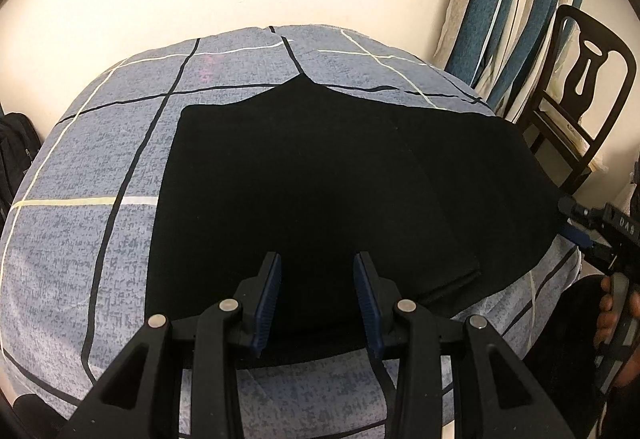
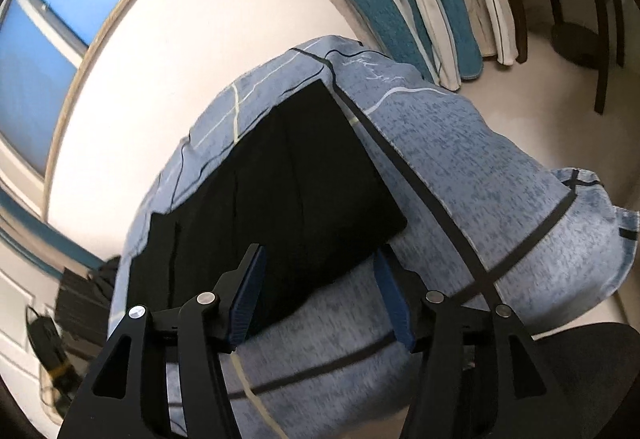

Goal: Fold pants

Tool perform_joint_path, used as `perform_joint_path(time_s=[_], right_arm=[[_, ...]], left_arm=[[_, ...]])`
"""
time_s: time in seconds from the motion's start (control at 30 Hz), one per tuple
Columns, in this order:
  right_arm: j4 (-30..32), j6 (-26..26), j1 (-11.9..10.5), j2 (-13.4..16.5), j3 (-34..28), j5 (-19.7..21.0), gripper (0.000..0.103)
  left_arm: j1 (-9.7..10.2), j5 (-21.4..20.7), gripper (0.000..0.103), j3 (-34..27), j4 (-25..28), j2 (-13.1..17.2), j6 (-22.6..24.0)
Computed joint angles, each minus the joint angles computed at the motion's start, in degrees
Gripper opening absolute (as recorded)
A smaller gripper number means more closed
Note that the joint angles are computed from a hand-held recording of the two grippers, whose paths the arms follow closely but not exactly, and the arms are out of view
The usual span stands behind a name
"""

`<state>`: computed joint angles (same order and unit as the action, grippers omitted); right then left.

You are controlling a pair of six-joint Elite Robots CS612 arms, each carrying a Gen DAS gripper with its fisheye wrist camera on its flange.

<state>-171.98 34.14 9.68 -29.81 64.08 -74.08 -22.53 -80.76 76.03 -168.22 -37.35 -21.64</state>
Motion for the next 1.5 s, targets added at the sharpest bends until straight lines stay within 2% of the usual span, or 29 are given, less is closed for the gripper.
perform_joint_path(time_s=[0.23, 0.33, 0.4, 0.47, 0.5, 0.6, 0.77, 1.03, 1.33, 1.5], right_arm=[[-5.0, 6.2, -0.3, 1.9, -1.5, 1.1, 0.059], [-8.2, 6.4, -0.2, 1.8, -1.0, 1.2, 0.057], [-7.6, 5.1, -0.1, 2.0, -1.7, 1.1, 0.056], [-3.7, 4.6, -0.2, 3.0, -3.9, 1.6, 0.046], [-2.5, 4.5, -0.2, 3.4, -4.7, 1.3, 0.034], [-1.9, 5.0, -0.4, 3.7, -5.9, 1.6, 0.026], [-2.1, -1.5, 0.6, 2.4, -6.8, 0.4, 0.021], [-0.8, -9.9, 2.7, 2.7, -11.6, 3.5, 0.02], [5.7, -17.8, 5.8, 5.7, -19.7, 7.4, 0.02], [13.0, -22.9, 7.8, 8.8, -25.6, 10.6, 0.02]], left_arm=[[-0.1, 0.4, 0.041, -0.4, -0.2, 0.5, 0.2], [-0.02, 0.1, 0.041, -0.3, -0.6, 0.6, 0.1], [0.06, -0.1, 0.041, -0.2, -1.0, 0.6, 0.0], [0.05, 0.0, 0.041, -0.1, -1.1, 0.6, -0.1], [0.02, 0.1, 0.041, -0.1, -1.1, 0.6, -0.1], [0.18, -0.5, 0.041, 0.1, -1.2, 0.4, -0.6], [0.59, -0.5, 0.041, 1.2, -2.5, -0.4, -2.3], [1.63, 0.5, 0.041, 4.4, -6.5, -1.8, -6.1], [2.69, 2.3, 0.041, 8.6, -10.3, -3.8, -9.6], [3.31, 3.3, 0.041, 10.4, -11.2, -4.6, -11.5]])
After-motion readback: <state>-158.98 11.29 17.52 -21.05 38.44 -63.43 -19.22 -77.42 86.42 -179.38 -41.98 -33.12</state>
